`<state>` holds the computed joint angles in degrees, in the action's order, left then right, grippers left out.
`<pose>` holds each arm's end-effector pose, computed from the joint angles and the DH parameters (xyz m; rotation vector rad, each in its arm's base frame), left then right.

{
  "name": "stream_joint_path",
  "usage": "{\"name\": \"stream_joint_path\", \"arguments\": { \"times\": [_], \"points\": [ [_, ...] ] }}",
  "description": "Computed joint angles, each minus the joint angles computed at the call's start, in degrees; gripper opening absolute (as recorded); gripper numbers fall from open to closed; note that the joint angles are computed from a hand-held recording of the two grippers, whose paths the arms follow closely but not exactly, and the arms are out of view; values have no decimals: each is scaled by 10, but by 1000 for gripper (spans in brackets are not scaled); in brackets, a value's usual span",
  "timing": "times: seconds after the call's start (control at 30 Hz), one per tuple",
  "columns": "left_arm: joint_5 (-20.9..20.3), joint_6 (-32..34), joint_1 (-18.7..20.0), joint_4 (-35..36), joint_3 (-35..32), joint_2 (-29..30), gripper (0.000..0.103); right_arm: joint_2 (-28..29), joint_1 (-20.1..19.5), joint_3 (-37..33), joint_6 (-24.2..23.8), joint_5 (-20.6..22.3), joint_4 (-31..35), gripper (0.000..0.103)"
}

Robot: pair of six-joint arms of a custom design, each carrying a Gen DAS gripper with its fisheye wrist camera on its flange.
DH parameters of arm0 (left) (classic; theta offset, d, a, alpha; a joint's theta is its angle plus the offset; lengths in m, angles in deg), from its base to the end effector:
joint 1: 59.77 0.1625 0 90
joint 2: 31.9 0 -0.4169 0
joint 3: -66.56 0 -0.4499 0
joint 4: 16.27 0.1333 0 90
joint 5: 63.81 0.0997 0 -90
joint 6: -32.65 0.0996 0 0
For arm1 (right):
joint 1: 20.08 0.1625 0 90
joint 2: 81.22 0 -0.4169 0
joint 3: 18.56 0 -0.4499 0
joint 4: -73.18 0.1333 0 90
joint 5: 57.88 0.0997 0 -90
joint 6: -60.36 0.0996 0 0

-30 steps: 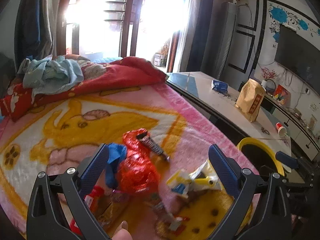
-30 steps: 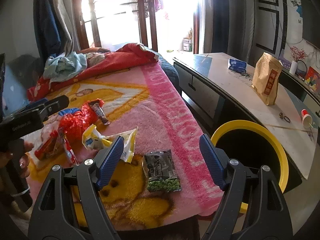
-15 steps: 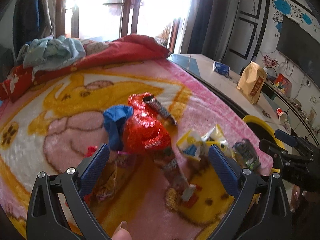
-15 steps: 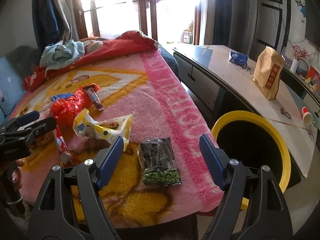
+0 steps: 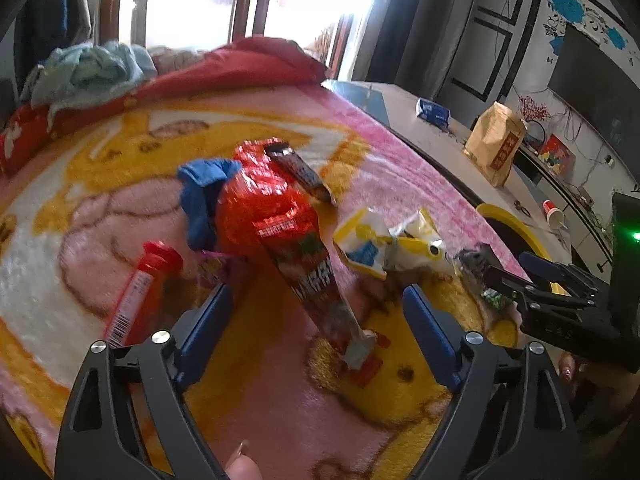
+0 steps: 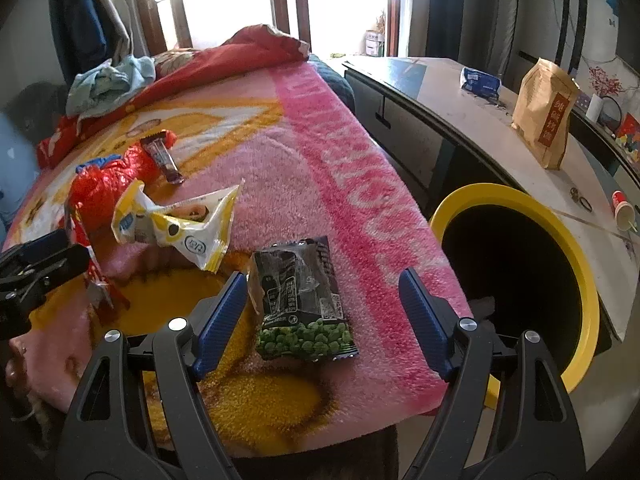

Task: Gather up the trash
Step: 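Grasp red snack packet with left tool while right tool grasps green pea bag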

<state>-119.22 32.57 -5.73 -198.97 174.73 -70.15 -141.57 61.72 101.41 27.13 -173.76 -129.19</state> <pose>-0.2019 -0.6016 -0.0389 0.6433 2.5144 -0.7457 0.0083 -0.5725 0.1618 0.2396 -2.2739 0.8690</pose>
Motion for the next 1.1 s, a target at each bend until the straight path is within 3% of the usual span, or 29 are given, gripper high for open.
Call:
{"name": "stream_joint_path", "arguments": {
  "times": [0.2,0.43,0.5,0.77,1.1],
  "points": [
    [-14,-19,4,26,-5,2,67,4,-5,-5,3,4,27,69],
    [-27,-42,14,63,-15,2,36,0,-9,-6,-1,6,57,40],
    [-29,-43,15,68,-15,2,29,-4,-11,-5,4,8,63,36],
    [-42,-30,12,54,-10,-2,22,-18,-15,-3,24,15,84,22],
    [-46,3,-2,9,5,-9,20,-41,-18,6,44,43,80,20]
  ]
}}
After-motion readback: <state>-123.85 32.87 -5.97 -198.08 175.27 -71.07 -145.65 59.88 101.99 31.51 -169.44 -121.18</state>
